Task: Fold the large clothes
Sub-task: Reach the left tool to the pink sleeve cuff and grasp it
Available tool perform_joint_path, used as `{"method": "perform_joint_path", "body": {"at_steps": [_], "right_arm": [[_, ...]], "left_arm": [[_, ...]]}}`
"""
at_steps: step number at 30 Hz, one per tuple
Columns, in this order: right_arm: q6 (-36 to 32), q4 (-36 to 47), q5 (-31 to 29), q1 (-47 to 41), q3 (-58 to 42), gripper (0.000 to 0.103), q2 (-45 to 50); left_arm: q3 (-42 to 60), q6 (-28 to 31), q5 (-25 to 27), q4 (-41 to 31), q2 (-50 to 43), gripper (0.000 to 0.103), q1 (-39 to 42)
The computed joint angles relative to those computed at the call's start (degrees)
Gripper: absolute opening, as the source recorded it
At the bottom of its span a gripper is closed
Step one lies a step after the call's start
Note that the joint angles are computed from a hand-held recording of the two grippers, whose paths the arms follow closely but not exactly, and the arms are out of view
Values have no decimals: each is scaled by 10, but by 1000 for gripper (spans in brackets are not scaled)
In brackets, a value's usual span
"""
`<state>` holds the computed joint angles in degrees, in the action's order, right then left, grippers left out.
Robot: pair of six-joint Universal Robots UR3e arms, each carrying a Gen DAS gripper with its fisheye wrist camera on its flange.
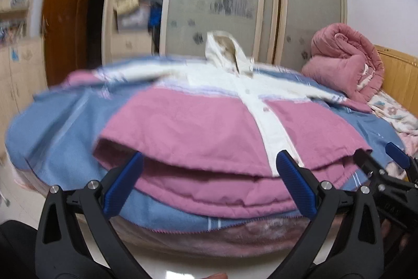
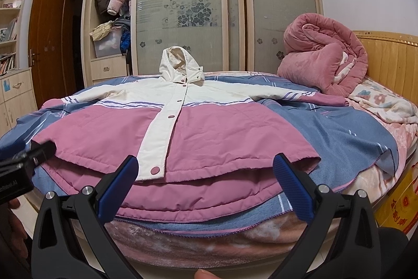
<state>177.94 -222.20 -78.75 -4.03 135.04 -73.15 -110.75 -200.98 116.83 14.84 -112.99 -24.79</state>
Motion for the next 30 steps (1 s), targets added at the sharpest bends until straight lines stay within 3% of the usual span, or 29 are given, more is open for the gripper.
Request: {"method": "perform_joint_path", "body": {"at_steps": [2,4,8,9,13,18,19,21,24,29,30], "right_arm": [[2,4,3,-2,-2,102,1],[5,11,10,-6,-5,102,1],[3,25,17,-7,-13,102,5],[3,26,19,-7,-13,102,5],[-2,47,38,-7,-19,102,2],[-3,67,67,-13,-18,102,-11],[-3,76,75,-15,-19,102,-14],[-3,90,83,-15,-23,102,-19],[-1,109,104,-20,-25,102,-28],[3,135,123,-23,-34,102,-33],[4,143,127,-24,-36,102,-35]], "left_arm": [[-15,-34,-23,-35,17,101,24],[-21,-29,-8,-20,21,101,26],[-71,-14,-5,83,55,101,52],[-112,-53,-27,121,81,101,83],[-278,-194,-231,202,193,101,274],[-396,-224,-464,230,319,101,514],[-405,-218,-489,228,340,101,545],[-387,-193,-521,174,389,101,597],[-301,-146,-615,79,391,101,682],[-8,-50,-677,-90,182,101,737],[52,-45,-660,-147,149,101,732]]}}
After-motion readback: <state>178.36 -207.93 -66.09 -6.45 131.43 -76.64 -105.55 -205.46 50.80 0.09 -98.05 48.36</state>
